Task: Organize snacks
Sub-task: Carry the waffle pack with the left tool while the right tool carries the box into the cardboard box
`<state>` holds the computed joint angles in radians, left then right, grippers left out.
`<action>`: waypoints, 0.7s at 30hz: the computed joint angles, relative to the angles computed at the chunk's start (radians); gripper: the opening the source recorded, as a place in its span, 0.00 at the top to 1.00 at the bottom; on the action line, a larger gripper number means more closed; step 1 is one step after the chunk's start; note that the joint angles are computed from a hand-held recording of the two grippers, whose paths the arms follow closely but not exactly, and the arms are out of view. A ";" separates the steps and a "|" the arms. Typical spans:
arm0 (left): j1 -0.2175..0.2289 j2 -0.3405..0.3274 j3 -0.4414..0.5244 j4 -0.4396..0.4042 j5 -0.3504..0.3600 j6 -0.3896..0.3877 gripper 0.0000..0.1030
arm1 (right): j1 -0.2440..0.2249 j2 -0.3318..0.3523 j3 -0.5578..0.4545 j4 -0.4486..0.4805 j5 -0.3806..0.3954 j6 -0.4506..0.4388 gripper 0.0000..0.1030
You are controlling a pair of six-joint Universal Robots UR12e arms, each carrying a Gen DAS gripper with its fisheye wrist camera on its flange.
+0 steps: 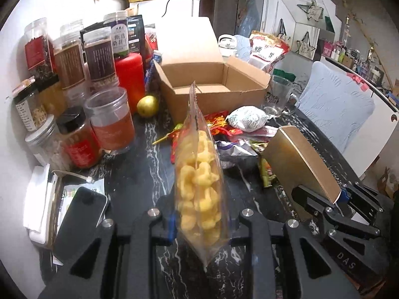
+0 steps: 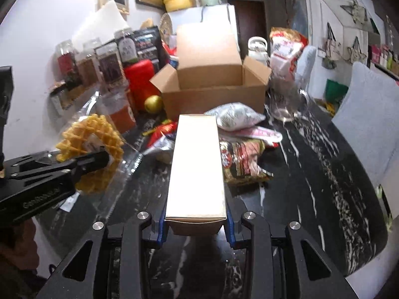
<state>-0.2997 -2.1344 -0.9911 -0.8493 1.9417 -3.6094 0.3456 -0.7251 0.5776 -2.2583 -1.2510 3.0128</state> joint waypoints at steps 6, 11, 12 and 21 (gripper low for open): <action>-0.001 -0.008 0.024 0.027 0.012 0.035 0.73 | 0.000 -0.002 -0.008 -0.028 0.030 -0.004 0.66; 0.004 -0.019 0.048 0.038 0.014 0.050 0.73 | -0.002 0.019 -0.053 -0.031 0.054 0.000 0.66; 0.005 -0.022 0.052 0.040 0.014 0.053 0.73 | -0.002 0.027 -0.070 -0.028 0.057 -0.001 0.66; 0.016 -0.059 0.120 0.053 0.008 0.094 0.73 | -0.002 0.112 -0.245 0.027 0.071 -0.002 0.66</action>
<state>-0.2833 -2.1932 -0.8707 -0.7966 1.9494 -3.5152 0.3437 -0.6131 0.3327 -2.2317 -1.1797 3.0110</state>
